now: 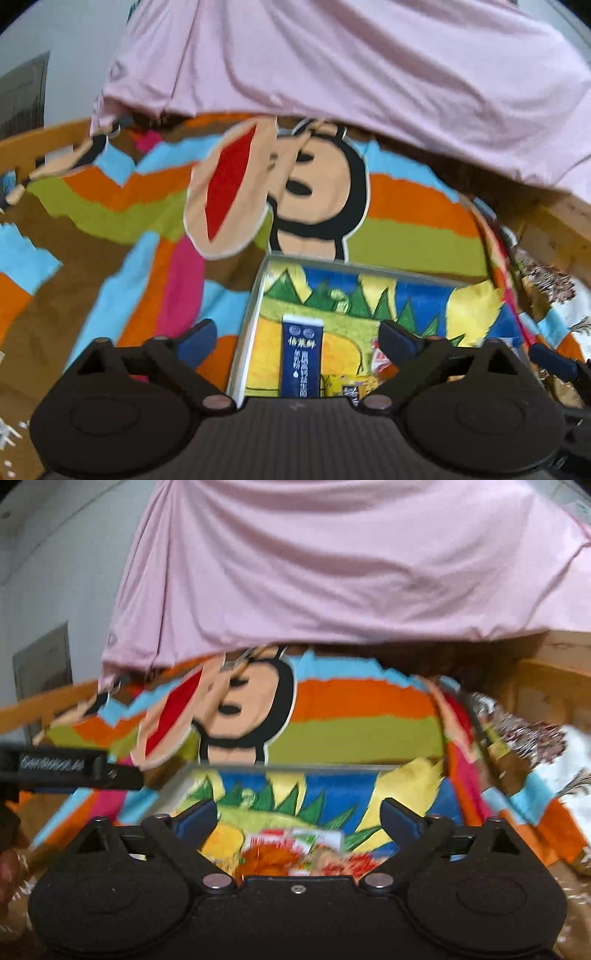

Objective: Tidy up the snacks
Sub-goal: 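Open both tools to drop the items into the tray and lift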

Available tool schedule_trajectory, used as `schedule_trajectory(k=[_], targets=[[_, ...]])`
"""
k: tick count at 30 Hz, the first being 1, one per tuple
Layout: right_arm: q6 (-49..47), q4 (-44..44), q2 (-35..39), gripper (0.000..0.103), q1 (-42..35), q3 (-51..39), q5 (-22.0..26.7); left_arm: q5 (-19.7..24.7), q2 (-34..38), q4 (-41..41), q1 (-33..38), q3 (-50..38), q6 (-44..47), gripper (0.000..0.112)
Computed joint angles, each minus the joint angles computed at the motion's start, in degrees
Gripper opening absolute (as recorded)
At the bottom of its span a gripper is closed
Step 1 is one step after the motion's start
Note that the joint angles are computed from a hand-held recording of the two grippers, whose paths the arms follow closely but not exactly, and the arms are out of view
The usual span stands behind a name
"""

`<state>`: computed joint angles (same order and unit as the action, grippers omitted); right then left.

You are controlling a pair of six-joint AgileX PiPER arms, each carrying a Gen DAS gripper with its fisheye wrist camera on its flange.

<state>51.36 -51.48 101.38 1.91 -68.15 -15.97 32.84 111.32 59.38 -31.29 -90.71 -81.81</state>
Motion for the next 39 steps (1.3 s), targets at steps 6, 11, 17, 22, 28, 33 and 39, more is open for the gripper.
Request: schedule_trajectory(k=[6, 11, 17, 22, 28, 33, 39], targets=[[1.05, 2.04, -8.26, 0.102, -2.54, 5.72, -2.26, 2.55, -6.63, 8.73, -3.97, 6.41, -6.40, 0.102], [-2.52, 4.52, -14.62, 0.102, -3.27, 10.24, -3.01, 5.54, -12.37, 13.56, -8.10, 12.82, -11.31, 0.102], [-10.11, 8.18, -23.20, 0.102, -3.75, 18.71, -5.29, 9.70, -19.51, 17.31, -13.38, 21.49, -16.74, 0.102], [-16.68, 12.08, -30.98, 0.102, -4.79, 27.85, -7.59, 14.47, -24.11, 20.03, -18.00, 27.87, -20.99, 0.102], [-17.76, 13.56, -39.94, 0.102, -5.30, 36.97, -7.15, 18.78, -28.48, 19.73, -23.11, 34.04, -23.26, 0.102], [-18.17, 15.38, -46.54, 0.102, -3.80, 41.80, -3.29, 21.76, -31.06, 19.67, -26.84, 38.15, -24.78, 0.102], [-24.50, 24.75, -52.65, 0.102, 1.01, 44.46, 6.20, 23.24, -32.16, 17.91, -30.01, 41.22, -24.09, 0.102]])
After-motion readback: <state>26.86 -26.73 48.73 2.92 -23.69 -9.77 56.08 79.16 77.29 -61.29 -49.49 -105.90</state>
